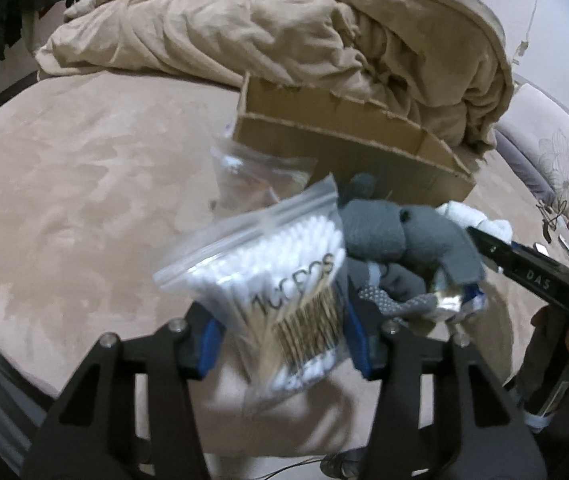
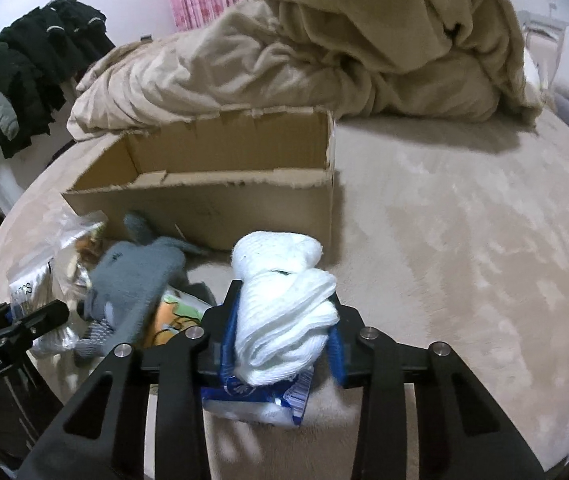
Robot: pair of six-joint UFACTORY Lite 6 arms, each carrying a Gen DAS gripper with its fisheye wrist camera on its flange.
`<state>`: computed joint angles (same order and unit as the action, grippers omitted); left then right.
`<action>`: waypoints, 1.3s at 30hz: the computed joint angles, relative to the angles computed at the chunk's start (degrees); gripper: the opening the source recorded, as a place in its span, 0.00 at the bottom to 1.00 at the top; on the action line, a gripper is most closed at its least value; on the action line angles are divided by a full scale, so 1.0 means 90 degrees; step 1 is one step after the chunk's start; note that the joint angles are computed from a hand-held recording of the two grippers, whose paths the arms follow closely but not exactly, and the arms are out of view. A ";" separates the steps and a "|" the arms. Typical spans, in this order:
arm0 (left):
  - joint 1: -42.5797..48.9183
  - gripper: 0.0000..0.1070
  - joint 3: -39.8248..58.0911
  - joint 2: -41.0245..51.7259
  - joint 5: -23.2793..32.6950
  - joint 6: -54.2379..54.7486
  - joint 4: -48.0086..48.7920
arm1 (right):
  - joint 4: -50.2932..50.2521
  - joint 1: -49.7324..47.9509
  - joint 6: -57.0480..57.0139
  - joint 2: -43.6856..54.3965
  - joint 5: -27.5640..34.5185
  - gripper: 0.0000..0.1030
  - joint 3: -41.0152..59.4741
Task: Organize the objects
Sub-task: 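Grasp the cotton swab bag with the left tool while the right grasps white socks, then lower both held items into the cardboard box and open both tools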
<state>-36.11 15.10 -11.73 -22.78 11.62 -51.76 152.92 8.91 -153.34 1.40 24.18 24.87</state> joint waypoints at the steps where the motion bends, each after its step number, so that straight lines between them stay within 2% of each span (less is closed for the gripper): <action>1: -0.0073 0.49 -0.0071 -0.0291 0.0047 0.0495 -0.0508 | -0.0069 -0.0008 0.0080 -0.0198 -0.0043 0.37 -0.0072; 5: -0.0457 0.48 -0.0153 -0.1294 0.0061 0.2726 -0.2780 | -0.0843 -0.0042 0.0867 -0.1502 -0.0407 0.37 -0.0470; 8: -0.0759 0.48 -0.0039 -0.1918 -0.0189 0.4286 -0.4299 | -0.1341 0.0119 0.1448 -0.2321 -0.0736 0.37 -0.0590; 11: -0.0931 0.48 0.0250 -0.2302 -0.0513 0.5362 -0.5199 | -0.2536 0.0268 0.2661 -0.2829 -0.1093 0.37 -0.0339; 14: -0.0806 0.48 0.0690 -0.2327 -0.0572 0.6005 -0.5501 | -0.3734 0.0425 0.3850 -0.3020 -0.1385 0.37 0.0187; 16: -0.0591 0.48 0.1027 -0.2173 -0.0451 0.6200 -0.5475 | -0.4444 0.0528 0.4523 -0.2933 -0.1515 0.37 0.0726; 18: -0.0447 0.48 0.1340 -0.1933 -0.0411 0.6213 -0.5292 | -0.4690 0.0667 0.4730 -0.2712 -0.1605 0.37 0.1228; 23: 0.0056 0.48 0.2361 -0.0882 -0.0018 0.5858 -0.4396 | -0.4952 0.0732 0.4941 -0.1526 -0.1509 0.37 0.2587; 25: 0.0326 0.48 0.2796 -0.0355 0.0238 0.5527 -0.3945 | -0.4566 0.0679 0.4608 -0.1049 -0.1368 0.37 0.2972; 29: 0.0729 0.48 0.3571 0.0715 0.0473 0.4972 -0.3164 | -0.4250 0.0417 0.4333 -0.0268 -0.0843 0.37 0.3326; 35: 0.1126 0.48 0.4632 0.2304 0.0722 0.4186 -0.2118 | -0.4328 0.0106 0.4376 0.0930 -0.0429 0.37 0.3837; 39: 0.1439 0.48 0.5419 0.3363 0.1150 0.4194 -0.2144 | -0.4758 -0.0058 0.4876 0.1795 -0.0203 0.37 0.4276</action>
